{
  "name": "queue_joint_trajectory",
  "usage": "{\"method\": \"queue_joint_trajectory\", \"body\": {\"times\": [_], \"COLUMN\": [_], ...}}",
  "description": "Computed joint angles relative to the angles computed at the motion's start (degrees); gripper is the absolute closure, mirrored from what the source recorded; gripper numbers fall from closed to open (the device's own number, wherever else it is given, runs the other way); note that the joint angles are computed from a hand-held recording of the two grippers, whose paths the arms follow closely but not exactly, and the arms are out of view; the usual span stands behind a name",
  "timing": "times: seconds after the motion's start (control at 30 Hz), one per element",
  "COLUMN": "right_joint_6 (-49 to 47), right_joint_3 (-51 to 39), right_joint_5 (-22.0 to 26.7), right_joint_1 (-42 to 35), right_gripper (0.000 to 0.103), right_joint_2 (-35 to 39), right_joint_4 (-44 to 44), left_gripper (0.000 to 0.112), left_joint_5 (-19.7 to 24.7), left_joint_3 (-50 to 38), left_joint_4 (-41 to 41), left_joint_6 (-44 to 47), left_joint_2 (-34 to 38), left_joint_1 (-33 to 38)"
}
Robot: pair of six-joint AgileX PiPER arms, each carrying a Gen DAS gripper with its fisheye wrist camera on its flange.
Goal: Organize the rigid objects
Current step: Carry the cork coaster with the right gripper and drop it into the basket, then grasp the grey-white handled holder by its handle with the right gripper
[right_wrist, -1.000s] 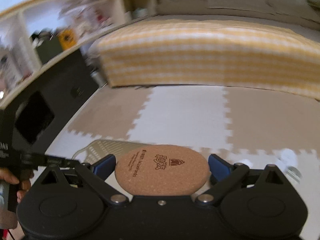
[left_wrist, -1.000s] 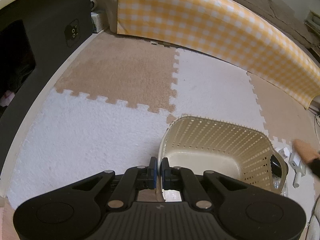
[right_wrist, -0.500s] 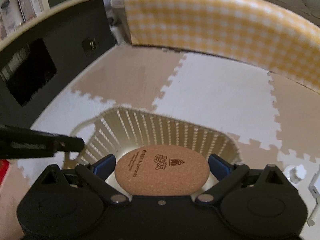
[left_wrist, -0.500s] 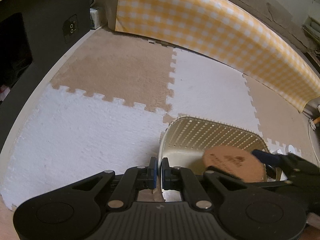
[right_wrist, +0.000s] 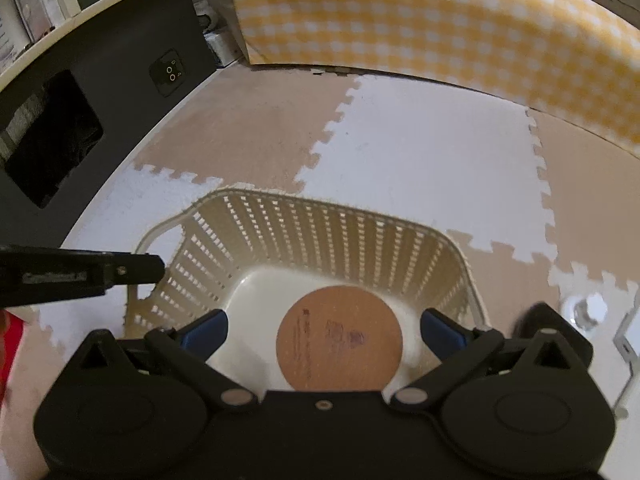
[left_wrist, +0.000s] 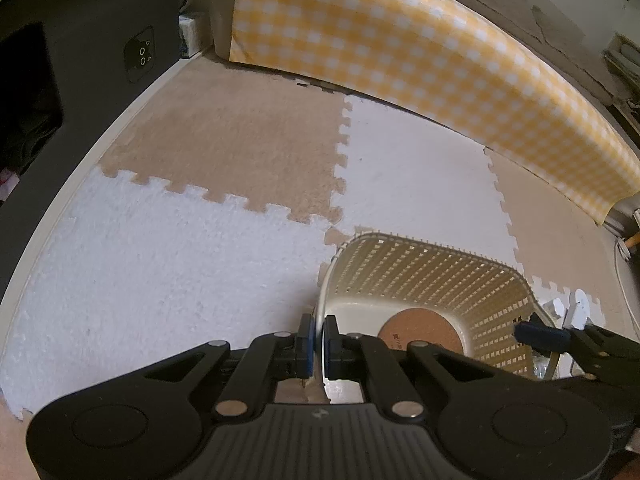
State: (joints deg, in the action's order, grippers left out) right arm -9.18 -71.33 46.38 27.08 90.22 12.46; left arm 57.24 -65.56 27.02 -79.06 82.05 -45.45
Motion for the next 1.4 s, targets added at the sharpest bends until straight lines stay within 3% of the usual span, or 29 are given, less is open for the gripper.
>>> {"method": "queue_joint_trajectory", "body": {"times": [0.47, 0.87, 1.07, 1.2, 1.4], "right_joint_6": [1.0, -5.5, -10.9, -15.8, -14.4], "right_joint_3": [-0.6, 2.5, 5.6, 9.8, 9.9], "right_joint_5": [7.7, 8.5, 4.7, -2.0, -7.8], "right_joint_1": [-2.7, -16.6, -26.6, -33.3, -38.5], "right_gripper": [0.000, 0.000, 0.000, 0.000, 0.000], "right_joint_2": [-9.1, -17.5, -17.4, -16.3, -9.8], "right_joint_4": [-1.5, 0.1, 2.3, 6.0, 3.6], "left_gripper": [0.108, 0.108, 0.108, 0.108, 0.108], "left_joint_5": [1.5, 3.0, 3.6, 4.2, 4.8], "left_joint_3": [-1.0, -2.0, -2.6, -3.1, -3.5], "left_joint_4": [0.7, 1.0, 1.3, 1.5, 2.1], "left_joint_6": [0.0, 0.7, 1.2, 1.2, 1.1], "left_joint_2": [1.1, 1.9, 2.4, 2.8, 3.4], "left_joint_1": [-0.8, -1.2, -1.4, -1.7, -2.2]}}
